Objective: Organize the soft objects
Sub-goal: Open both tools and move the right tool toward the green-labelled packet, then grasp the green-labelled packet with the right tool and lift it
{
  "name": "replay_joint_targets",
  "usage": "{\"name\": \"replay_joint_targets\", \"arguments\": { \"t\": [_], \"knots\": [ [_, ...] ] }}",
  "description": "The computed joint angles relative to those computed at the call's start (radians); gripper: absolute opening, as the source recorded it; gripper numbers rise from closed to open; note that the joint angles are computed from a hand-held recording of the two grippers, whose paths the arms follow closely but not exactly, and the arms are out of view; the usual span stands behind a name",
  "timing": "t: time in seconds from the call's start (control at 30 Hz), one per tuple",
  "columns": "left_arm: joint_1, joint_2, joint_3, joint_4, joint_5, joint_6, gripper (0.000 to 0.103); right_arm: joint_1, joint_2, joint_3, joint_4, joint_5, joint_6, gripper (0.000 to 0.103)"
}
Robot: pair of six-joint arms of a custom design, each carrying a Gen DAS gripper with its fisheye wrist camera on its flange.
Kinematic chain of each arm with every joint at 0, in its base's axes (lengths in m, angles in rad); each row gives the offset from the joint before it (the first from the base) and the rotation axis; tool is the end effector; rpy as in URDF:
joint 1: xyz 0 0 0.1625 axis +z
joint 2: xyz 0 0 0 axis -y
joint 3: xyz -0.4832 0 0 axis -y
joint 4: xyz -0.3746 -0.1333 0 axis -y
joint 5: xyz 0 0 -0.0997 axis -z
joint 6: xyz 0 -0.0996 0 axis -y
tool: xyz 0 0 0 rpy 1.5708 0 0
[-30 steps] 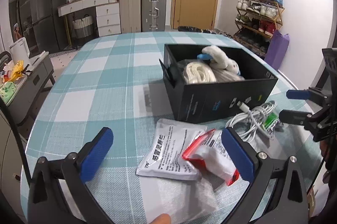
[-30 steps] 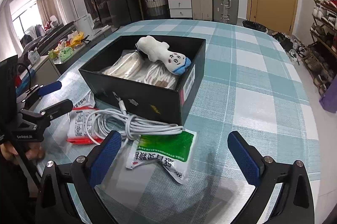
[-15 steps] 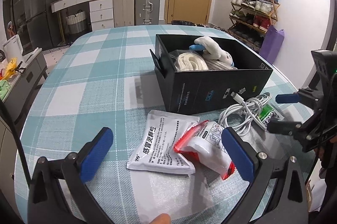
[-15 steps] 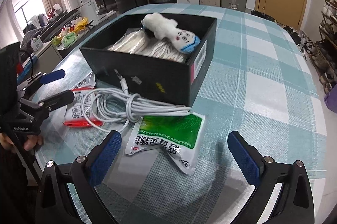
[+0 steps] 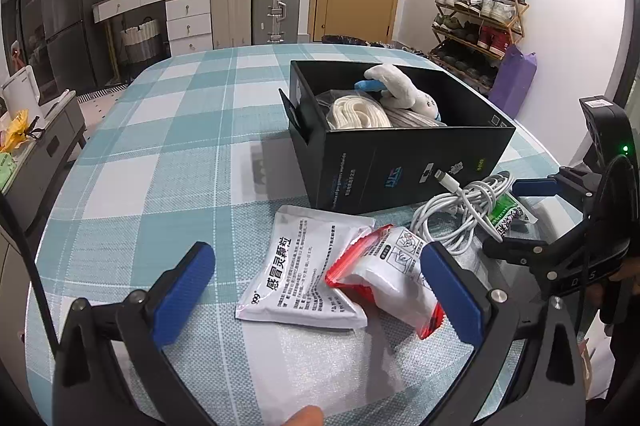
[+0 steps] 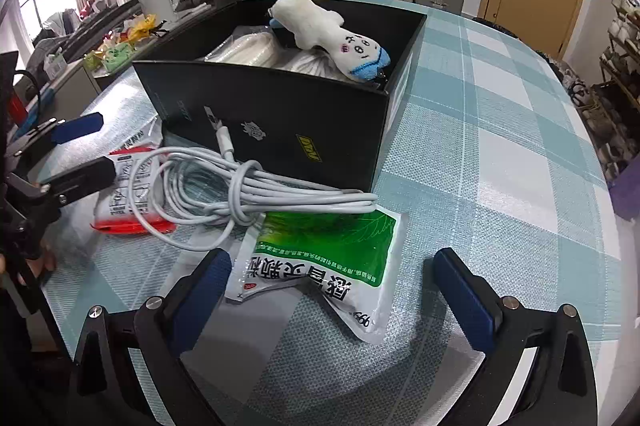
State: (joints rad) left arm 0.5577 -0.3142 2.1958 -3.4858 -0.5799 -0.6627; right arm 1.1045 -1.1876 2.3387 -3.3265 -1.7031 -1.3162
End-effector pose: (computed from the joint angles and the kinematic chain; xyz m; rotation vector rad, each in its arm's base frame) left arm -0.2642 -0.4201 -0.0960 0.3849 2.2948 -0.9605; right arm -0.1046 -0.4751 0.2440 1.0096 -2.3597 0.3707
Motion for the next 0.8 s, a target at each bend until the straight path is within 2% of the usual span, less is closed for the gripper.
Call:
{"name": "replay_joint_targets", "arguments": {
  "t": [0.2,0.3,0.4,0.57,0.67,0.8],
  "knots": [
    [0.001,0.001,0.000,0.000,0.001,0.002,0.103,-0.001,0.002,-0.008,0.008,0.004,-0.005,0.101],
    [0.000,0.002,0.003,-0.008,0.000,0.002,0.103,-0.008,-0.009,-0.011,0.022,0.010,-0.016,0.096],
    [0.000,0.002,0.006,-0.014,-0.001,-0.002,0.103,-0.013,-0.022,-0.013,0.041,0.018,-0.026,0.087],
    [0.000,0.004,0.006,-0.026,-0.006,0.005,0.103,-0.022,-0.037,-0.021,0.063,0.038,-0.039,0.063],
    [0.002,0.003,0.006,-0.023,-0.008,0.002,0.103,-0.026,-0.045,-0.025,0.081,0.047,-0.056,0.054],
    [0.003,0.001,0.004,-0.015,-0.010,-0.001,0.103,-0.032,-0.058,-0.029,0.106,0.048,-0.077,0.048]
  ]
}}
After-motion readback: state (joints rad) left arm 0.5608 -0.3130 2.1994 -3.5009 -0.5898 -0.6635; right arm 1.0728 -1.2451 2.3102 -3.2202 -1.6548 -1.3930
